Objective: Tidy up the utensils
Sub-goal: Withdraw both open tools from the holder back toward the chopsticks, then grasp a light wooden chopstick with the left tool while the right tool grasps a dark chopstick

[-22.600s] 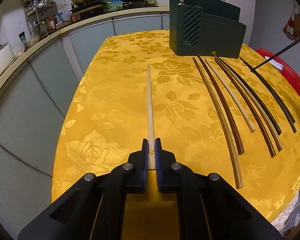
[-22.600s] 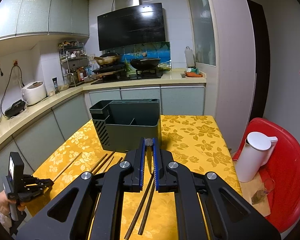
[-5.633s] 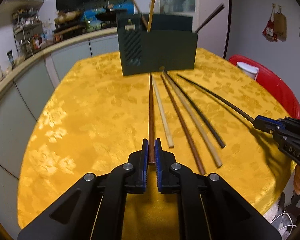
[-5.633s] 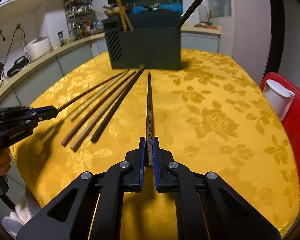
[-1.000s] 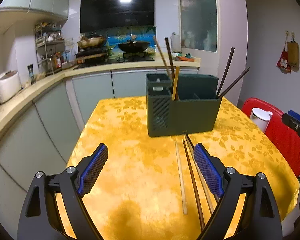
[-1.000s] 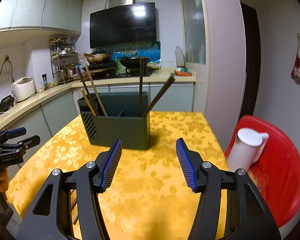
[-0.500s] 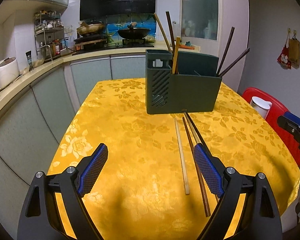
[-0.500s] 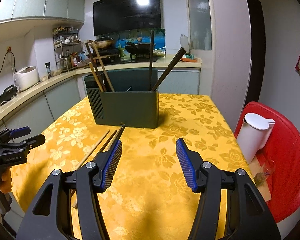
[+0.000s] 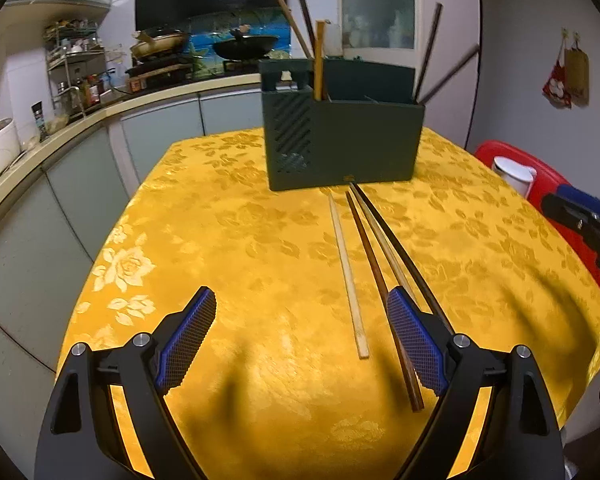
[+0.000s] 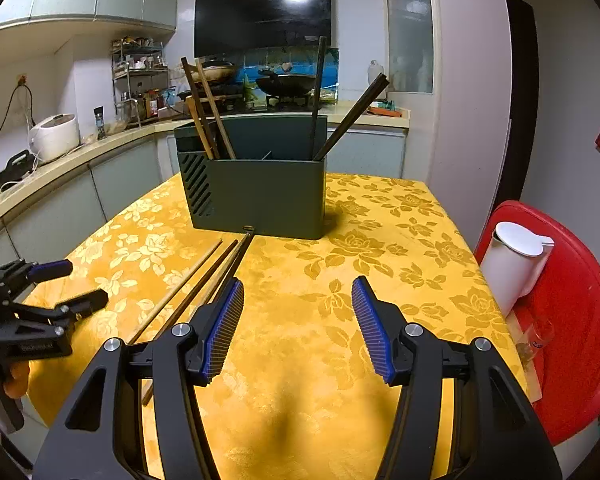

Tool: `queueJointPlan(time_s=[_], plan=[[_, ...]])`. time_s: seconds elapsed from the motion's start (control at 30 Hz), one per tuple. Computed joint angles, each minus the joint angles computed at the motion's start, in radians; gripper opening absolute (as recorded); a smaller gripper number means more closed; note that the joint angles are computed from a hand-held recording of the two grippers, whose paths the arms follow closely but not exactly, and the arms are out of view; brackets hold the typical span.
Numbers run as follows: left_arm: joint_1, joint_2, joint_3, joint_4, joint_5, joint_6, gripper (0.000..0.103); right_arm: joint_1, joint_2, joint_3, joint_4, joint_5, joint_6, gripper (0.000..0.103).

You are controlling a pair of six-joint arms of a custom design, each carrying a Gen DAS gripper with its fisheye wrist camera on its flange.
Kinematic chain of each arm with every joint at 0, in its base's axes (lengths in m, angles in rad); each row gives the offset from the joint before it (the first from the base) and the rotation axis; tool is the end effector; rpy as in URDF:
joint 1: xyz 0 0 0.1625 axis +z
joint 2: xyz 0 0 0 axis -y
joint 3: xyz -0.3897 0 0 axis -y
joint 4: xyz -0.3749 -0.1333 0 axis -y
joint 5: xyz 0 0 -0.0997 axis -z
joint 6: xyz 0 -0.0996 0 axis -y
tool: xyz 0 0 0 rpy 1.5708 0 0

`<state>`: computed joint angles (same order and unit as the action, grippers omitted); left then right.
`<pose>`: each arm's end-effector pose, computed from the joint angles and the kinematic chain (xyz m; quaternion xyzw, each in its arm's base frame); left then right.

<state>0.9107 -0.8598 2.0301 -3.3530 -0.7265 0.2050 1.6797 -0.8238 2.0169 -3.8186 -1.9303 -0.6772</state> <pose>-0.1548 -0.5382 0.1157 0.2526 0.8415 -0.3558 0.3186 0.1556 -0.5195 0.1407 0.2425 -0.8198 0.4320 0.2871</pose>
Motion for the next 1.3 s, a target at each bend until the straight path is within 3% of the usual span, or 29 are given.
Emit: queueJointPlan(time_s=[0.27, 0.43, 0.67, 0.83, 1.3], plan=[[0.008, 0.020, -0.003, 0.043, -0.013, 0.004, 0.083, -0.006, 0.001, 0.000, 0.014, -0.001, 0.001, 0.055], [0.013, 0.032, -0.011, 0.098, -0.023, -0.005, 0.062, -0.010, -0.001, 0.002, 0.013, -0.001, 0.003, 0.055], [0.039, 0.031, -0.039, 0.202, -0.066, -0.069, 0.049, -0.011, 0.004, 0.005, 0.016, 0.000, 0.001, 0.055], [0.040, 0.029, -0.042, 0.212, -0.054, -0.080, 0.039, -0.010, 0.018, 0.006, 0.036, -0.002, -0.011, 0.055], [0.048, 0.003, -0.030, 0.227, -0.058, -0.105, 0.035, 0.004, 0.073, 0.027, 0.145, 0.010, -0.067, 0.055]])
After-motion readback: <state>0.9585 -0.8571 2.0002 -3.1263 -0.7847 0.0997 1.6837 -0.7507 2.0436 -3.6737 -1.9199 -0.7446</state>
